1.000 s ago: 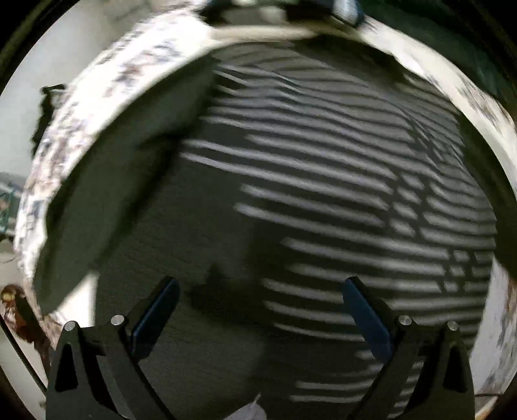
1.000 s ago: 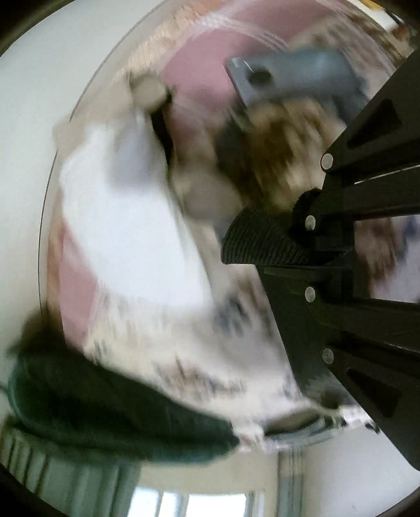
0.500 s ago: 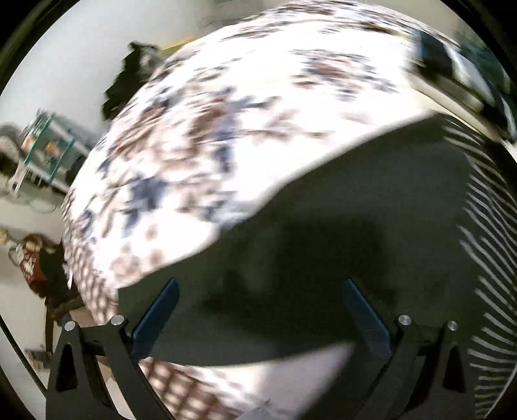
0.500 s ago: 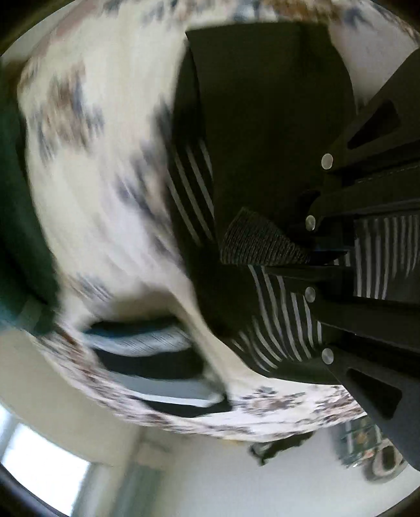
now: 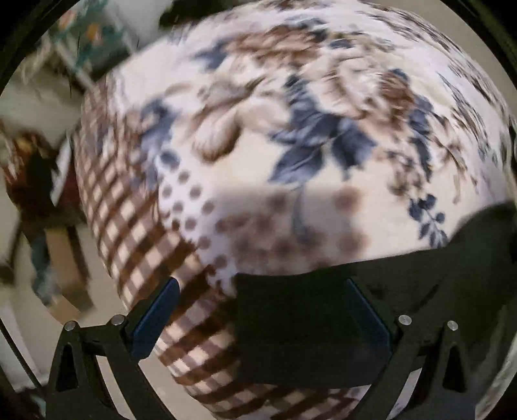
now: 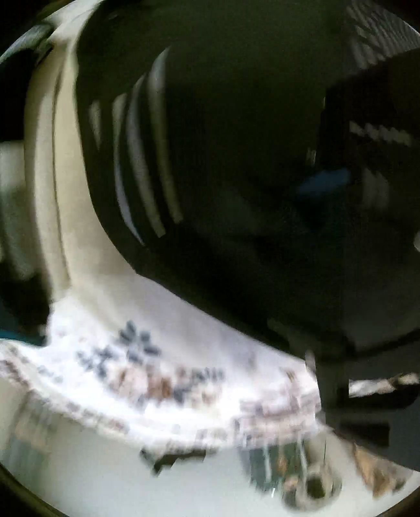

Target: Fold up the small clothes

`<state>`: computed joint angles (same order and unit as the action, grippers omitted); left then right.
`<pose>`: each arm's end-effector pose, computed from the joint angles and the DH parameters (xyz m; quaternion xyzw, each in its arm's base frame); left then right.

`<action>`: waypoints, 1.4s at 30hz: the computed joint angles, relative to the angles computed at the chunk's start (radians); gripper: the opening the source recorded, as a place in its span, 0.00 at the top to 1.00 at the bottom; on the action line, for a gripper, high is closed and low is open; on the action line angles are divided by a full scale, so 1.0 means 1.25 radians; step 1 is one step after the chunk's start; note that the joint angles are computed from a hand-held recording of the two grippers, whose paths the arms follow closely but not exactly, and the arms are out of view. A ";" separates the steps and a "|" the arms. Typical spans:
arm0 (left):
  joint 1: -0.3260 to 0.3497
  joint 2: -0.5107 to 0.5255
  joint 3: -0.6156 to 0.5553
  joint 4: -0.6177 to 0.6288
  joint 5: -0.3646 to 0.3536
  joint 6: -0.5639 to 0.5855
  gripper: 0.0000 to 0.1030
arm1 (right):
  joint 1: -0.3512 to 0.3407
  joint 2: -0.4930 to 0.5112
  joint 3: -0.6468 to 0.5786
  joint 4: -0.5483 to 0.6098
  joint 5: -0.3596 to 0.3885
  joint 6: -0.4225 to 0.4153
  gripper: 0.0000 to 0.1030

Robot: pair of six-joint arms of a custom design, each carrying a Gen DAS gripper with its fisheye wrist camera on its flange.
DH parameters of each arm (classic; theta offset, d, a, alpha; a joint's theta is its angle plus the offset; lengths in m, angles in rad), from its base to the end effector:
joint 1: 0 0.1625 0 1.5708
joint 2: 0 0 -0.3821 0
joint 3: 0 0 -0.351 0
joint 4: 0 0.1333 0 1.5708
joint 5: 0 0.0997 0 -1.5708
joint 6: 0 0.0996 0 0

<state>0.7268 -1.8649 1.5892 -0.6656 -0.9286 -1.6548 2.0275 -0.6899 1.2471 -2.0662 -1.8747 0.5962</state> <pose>-0.0665 -0.3174 0.5006 -0.2661 0.8677 -0.1919 0.3735 0.3955 -0.5703 0.1191 -0.0642 -0.9859 0.0496 0.1462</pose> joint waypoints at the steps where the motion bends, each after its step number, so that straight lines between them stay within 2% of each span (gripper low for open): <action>1: 0.018 -0.034 0.018 -0.040 -0.009 0.014 0.00 | 0.004 -0.030 0.029 -0.002 -0.004 0.005 0.22; 4: 0.074 -0.097 0.069 -0.150 -0.038 0.075 0.00 | 0.012 -0.142 0.144 0.001 -0.033 0.028 0.21; 6: 0.114 -0.098 0.090 -0.187 -0.058 0.129 0.00 | 0.012 -0.195 0.205 0.017 -0.058 0.058 0.21; 8: 0.109 -0.090 0.099 -0.185 -0.046 0.155 0.00 | 0.007 -0.226 0.247 0.023 -0.070 0.086 0.21; 9: 0.095 -0.087 0.102 -0.183 -0.037 0.158 0.08 | 0.004 -0.243 0.272 0.024 -0.076 0.101 0.21; 10: 0.066 -0.083 0.103 -0.167 -0.021 0.157 0.36 | 0.003 -0.252 0.292 0.030 -0.087 0.126 0.21; 11: 0.048 -0.072 0.099 -0.154 -0.016 0.168 0.56 | 0.001 -0.264 0.314 0.037 -0.093 0.149 0.21; 12: 0.035 -0.058 0.088 -0.129 -0.015 0.171 0.94 | -0.002 -0.275 0.333 0.038 -0.094 0.159 0.21; 14: 0.014 -0.047 0.061 -0.094 -0.003 0.146 0.99 | -0.005 -0.285 0.360 0.047 -0.098 0.182 0.21; 16: -0.005 -0.047 0.008 -0.041 0.028 0.092 0.98 | -0.005 -0.285 0.372 0.049 -0.098 0.180 0.21; 19: -0.005 -0.046 -0.072 -0.019 0.085 0.048 0.98 | 0.003 -0.270 0.365 0.049 -0.100 0.166 0.21; 22: 0.032 -0.043 -0.124 -0.083 0.142 0.098 0.98 | 0.011 -0.239 0.343 0.034 -0.092 0.142 0.21; 24: 0.079 -0.031 -0.131 -0.177 0.169 0.173 0.98 | 0.015 -0.218 0.327 0.017 -0.088 0.129 0.21; 27: 0.136 -0.010 -0.121 -0.274 0.185 0.261 0.98 | 0.026 -0.155 0.272 -0.017 -0.091 0.129 0.21; 29: 0.185 0.000 -0.102 -0.345 0.184 0.329 0.98 | 0.032 -0.125 0.236 -0.033 -0.104 0.117 0.21; 33: 0.223 -0.008 -0.060 -0.395 0.144 0.375 0.96 | 0.042 -0.031 0.115 -0.059 -0.128 0.072 0.21; 35: 0.250 -0.018 -0.036 -0.433 0.109 0.397 0.96 | 0.048 0.046 0.015 -0.029 -0.162 0.041 0.21; 37: 0.286 -0.025 -0.017 -0.470 0.066 0.412 0.92 | 0.052 0.118 -0.079 0.019 -0.194 0.029 0.22; 38: 0.301 -0.030 -0.006 -0.491 0.048 0.422 0.90 | 0.054 0.152 -0.120 0.039 -0.216 0.019 0.39; 39: 0.309 -0.036 0.004 -0.509 0.039 0.428 0.90 | 0.049 0.171 -0.142 0.042 -0.205 0.006 0.74; 40: 0.316 -0.042 0.013 -0.528 0.032 0.435 0.89 | 0.039 0.197 -0.181 0.072 -0.161 -0.001 0.77; 42: 0.325 -0.040 0.015 -0.543 0.022 0.445 0.85 | 0.030 0.205 -0.196 0.063 -0.091 -0.021 0.77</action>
<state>1.1332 -1.9150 1.6077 -1.3448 -0.9005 -1.0992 2.0649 -0.4331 1.0017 -1.9873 -1.9886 0.5700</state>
